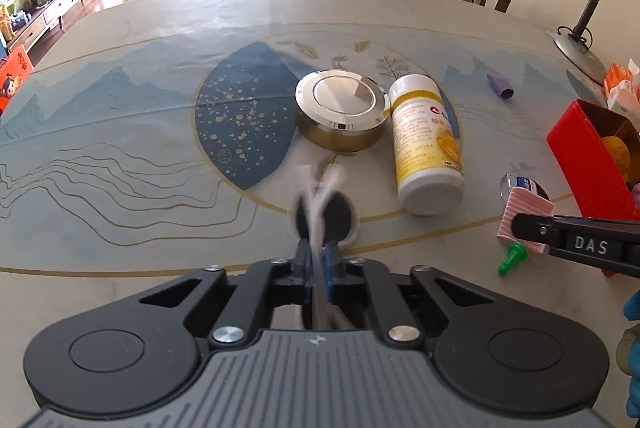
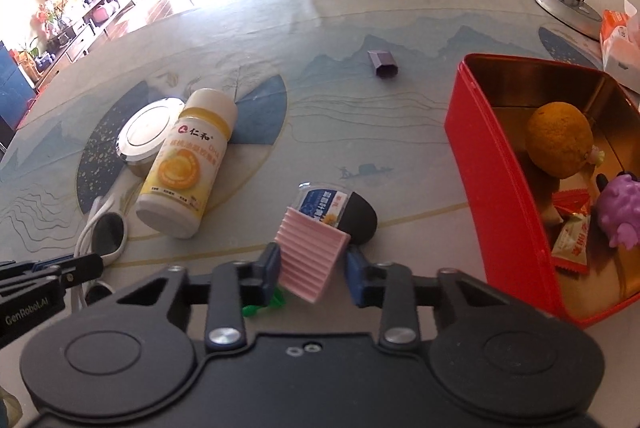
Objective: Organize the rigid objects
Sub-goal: 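Grasp the white sunglasses with the left tool while the right carries the case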
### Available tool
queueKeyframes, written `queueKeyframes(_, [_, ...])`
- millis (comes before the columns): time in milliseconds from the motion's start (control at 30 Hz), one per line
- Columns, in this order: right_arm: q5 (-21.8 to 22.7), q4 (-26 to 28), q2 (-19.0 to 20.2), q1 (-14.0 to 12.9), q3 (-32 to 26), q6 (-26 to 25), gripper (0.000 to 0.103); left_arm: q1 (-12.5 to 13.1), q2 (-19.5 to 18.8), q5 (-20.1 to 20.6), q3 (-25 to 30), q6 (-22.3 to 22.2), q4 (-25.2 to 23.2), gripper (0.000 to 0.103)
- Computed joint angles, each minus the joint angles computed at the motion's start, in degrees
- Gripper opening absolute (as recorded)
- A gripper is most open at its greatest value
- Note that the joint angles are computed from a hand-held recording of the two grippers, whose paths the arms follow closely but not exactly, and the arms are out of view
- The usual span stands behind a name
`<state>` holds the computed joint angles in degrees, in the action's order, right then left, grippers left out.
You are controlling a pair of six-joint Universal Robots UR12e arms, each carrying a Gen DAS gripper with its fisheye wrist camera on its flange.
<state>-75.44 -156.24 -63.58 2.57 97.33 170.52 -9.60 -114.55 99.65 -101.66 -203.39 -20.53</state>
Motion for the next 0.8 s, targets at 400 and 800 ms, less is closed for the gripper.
queueKeyframes(400, [3.26, -5.53, -1.59, -1.3, 2.68, -0.18, 0.001, 0.44, 1.32, -0.99, -1.73, -1.0, 1.99, 0.005])
queueKeyframes(800, [6.99, -7.91, -4.99, -3.29, 5.15, 1.06, 0.001, 0.99, 3.78, -3.74, -3.37, -1.74, 3.42, 0.005])
